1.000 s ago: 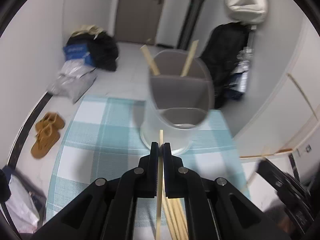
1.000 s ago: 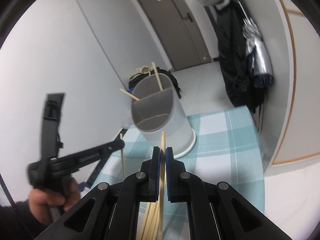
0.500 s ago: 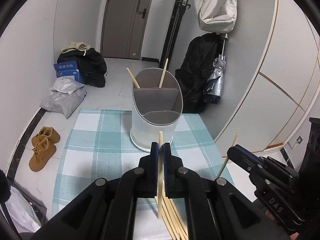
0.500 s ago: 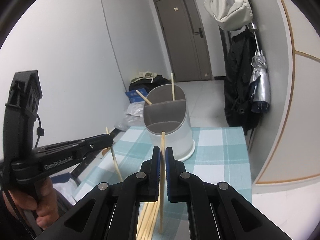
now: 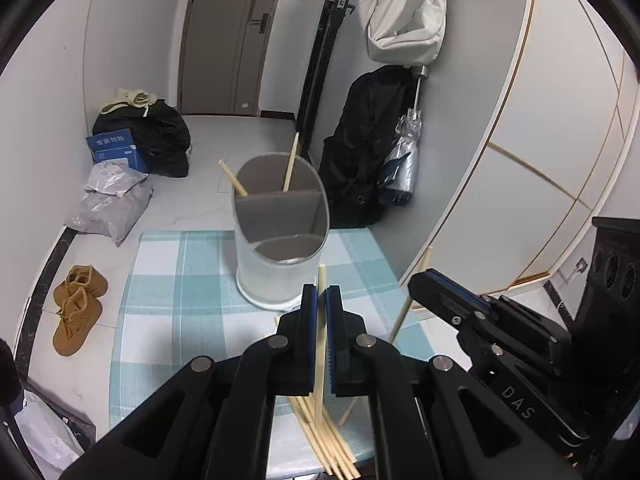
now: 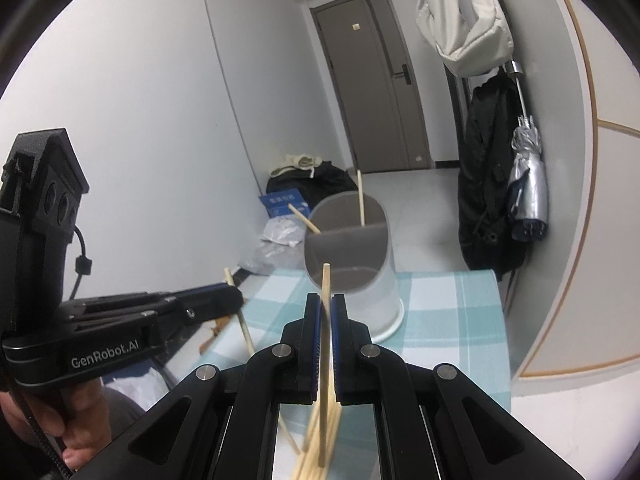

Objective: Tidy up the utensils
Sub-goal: 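Carry both held chopsticks up and over the white utensil holder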

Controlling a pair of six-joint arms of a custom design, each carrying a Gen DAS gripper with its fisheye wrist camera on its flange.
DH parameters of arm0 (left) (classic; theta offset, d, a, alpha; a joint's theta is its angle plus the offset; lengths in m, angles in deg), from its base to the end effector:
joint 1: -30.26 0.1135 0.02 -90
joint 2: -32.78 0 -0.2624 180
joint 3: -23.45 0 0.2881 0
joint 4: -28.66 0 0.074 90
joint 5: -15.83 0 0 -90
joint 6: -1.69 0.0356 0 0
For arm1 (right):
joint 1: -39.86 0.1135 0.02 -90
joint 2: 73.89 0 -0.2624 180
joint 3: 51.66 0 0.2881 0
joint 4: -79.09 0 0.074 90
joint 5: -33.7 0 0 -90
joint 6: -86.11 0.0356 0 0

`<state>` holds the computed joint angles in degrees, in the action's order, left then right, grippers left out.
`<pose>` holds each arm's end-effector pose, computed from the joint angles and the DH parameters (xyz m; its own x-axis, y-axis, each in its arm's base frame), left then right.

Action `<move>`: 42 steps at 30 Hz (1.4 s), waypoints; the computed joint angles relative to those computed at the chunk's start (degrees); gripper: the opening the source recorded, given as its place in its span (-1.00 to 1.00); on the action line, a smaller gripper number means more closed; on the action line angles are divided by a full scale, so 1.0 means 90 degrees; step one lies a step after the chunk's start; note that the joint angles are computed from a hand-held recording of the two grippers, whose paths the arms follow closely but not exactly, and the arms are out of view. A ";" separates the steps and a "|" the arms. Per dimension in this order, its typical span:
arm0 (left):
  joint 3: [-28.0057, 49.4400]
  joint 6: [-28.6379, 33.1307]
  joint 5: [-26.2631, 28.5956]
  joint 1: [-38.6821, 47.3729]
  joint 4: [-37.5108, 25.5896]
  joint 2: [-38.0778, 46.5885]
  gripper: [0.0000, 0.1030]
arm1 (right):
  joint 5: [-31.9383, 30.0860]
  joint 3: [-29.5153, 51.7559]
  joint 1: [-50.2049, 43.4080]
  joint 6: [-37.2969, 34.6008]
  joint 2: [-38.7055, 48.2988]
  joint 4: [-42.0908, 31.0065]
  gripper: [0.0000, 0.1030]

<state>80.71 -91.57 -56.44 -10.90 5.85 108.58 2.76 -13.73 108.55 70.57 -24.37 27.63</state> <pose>0.2261 -0.2121 0.2050 -0.5420 0.4019 -0.7380 0.7694 0.5905 -0.2436 0.0916 0.1507 0.1729 -0.4122 0.3064 -0.8580 0.2216 0.9472 0.2318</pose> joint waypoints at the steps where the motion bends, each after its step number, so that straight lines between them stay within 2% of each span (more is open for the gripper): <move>1: 0.0088 -0.0007 0.0043 0.0013 -0.0061 0.0005 -1.00 | -0.0001 -0.0003 -0.0048 -0.0122 -0.0098 0.0049 -0.92; 5: 0.0560 -0.0073 0.0269 0.0098 -0.0325 0.0123 -1.00 | -0.0231 -0.0060 -0.0417 -0.0885 -0.0670 0.0421 -0.92; 13: 0.2151 -0.0116 0.0537 0.0273 -0.1040 0.0951 -1.00 | -0.1409 0.0199 -0.1909 -0.2775 -0.1497 0.1190 -0.92; 19: 0.3239 -0.0145 0.0437 0.0324 -0.1177 0.1588 -1.00 | -0.2549 0.0722 -0.3375 -0.4117 -0.1346 0.1687 -0.92; 27: 0.4409 -0.0212 0.0395 0.0488 -0.1103 0.2531 -1.00 | -0.3874 0.1343 -0.5345 -0.5511 -0.0549 0.2690 -0.92; 34: 0.5064 -0.0297 0.0380 0.0507 -0.1001 0.3295 -1.00 | -0.4191 0.1499 -0.6167 -0.6064 0.0368 0.3729 -0.92; 39: 0.5043 0.0076 -0.0076 0.0374 -0.0654 0.3514 -1.00 | -0.4409 0.1409 -0.6494 -0.6101 0.0917 0.4323 -0.92; 42: 0.4892 0.0230 -0.0067 0.0372 -0.0450 0.3558 -1.00 | -0.4508 0.1257 -0.6554 -0.6229 0.1138 0.4673 -0.92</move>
